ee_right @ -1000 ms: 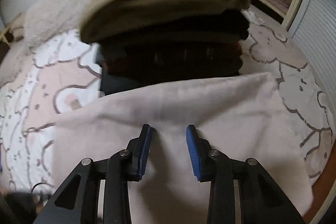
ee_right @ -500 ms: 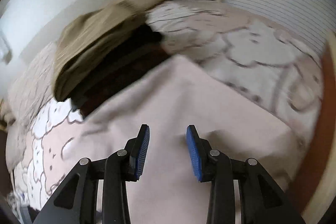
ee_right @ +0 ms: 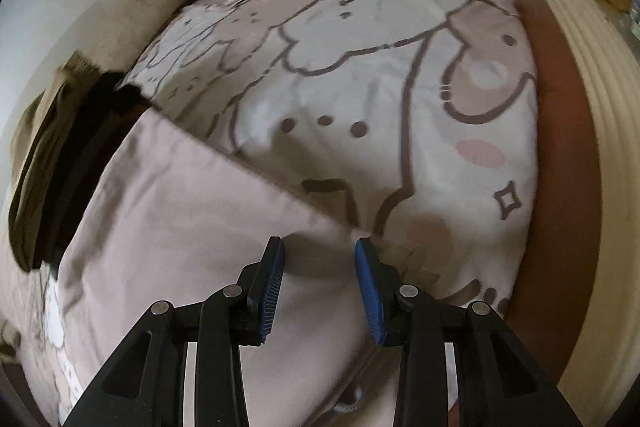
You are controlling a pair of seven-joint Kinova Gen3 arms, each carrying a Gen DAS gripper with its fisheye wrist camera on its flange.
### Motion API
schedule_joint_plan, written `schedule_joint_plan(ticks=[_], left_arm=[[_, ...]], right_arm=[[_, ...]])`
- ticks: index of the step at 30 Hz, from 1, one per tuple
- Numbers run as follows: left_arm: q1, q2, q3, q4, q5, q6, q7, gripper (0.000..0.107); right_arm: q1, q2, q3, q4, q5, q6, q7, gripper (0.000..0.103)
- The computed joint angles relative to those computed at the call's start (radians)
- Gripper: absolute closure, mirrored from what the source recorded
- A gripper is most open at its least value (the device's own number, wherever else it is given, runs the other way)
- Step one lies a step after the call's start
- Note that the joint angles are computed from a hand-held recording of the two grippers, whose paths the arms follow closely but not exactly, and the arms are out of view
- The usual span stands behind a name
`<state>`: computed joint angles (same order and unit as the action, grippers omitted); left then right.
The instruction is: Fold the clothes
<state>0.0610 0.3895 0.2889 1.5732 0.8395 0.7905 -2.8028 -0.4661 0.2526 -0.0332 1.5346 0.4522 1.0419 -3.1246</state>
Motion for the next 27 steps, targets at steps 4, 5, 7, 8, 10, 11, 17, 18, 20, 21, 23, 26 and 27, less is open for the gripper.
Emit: schedule_joint_plan(ticks=[4,5,7,8,10,11,17,18,20,21,23,26,27], left_arm=[[0.0,-0.029,-0.008,0.023,-0.003,-0.018,0.008,0.052],[0.0,-0.037,-0.01,0.03,-0.002,-0.021,0.011,0.047],[0.004,-0.053,-0.015,0.047,-0.002,-0.039,0.015,0.037],[0.002,-0.063,-0.014,0.058,0.009,-0.047,0.009,0.036],[-0.002,-0.084,-0.013,0.079,0.031,-0.062,-0.005,0.034],[-0.001,-0.094,-0.017,0.085,0.039,-0.062,0.001,0.031],[0.018,-0.143,-0.054,0.085,0.04,-0.024,0.11,0.017],[0.023,-0.155,-0.059,0.089,0.036,-0.025,0.129,0.014],[0.028,-0.193,-0.068,0.121,0.047,-0.053,0.135,0.006],[0.033,-0.216,-0.076,0.141,0.051,-0.074,0.151,0.006],[0.038,-0.256,-0.096,0.176,0.059,-0.1,0.196,0.005],[0.038,-0.312,-0.132,0.221,0.071,-0.119,0.28,0.005],[0.036,-0.334,-0.141,0.239,0.072,-0.133,0.292,0.005]], right_arm=[[-0.127,-0.06,0.097,0.048,0.096,0.038,-0.163,0.065],[-0.132,-0.078,0.086,0.071,0.128,0.018,-0.202,0.061],[-0.106,-0.103,0.02,0.096,0.188,-0.012,-0.232,0.038],[-0.083,-0.11,-0.026,0.089,0.208,-0.003,-0.222,0.029],[-0.087,-0.108,-0.083,0.052,0.251,0.063,-0.156,0.027],[-0.116,-0.1,-0.095,0.038,0.29,0.104,-0.115,0.027],[-0.259,-0.073,-0.127,-0.029,0.363,0.301,0.034,0.019],[-0.275,-0.077,-0.143,-0.019,0.387,0.321,0.014,0.017],[-0.324,-0.073,-0.162,-0.007,0.439,0.378,-0.024,0.017],[-0.351,-0.066,-0.171,-0.004,0.467,0.413,-0.041,0.017],[-0.389,-0.068,-0.191,0.01,0.5,0.443,-0.075,0.017],[-0.404,-0.071,-0.232,0.019,0.515,0.462,-0.094,0.017],[-0.417,-0.067,-0.235,0.018,0.52,0.474,-0.097,0.017]])
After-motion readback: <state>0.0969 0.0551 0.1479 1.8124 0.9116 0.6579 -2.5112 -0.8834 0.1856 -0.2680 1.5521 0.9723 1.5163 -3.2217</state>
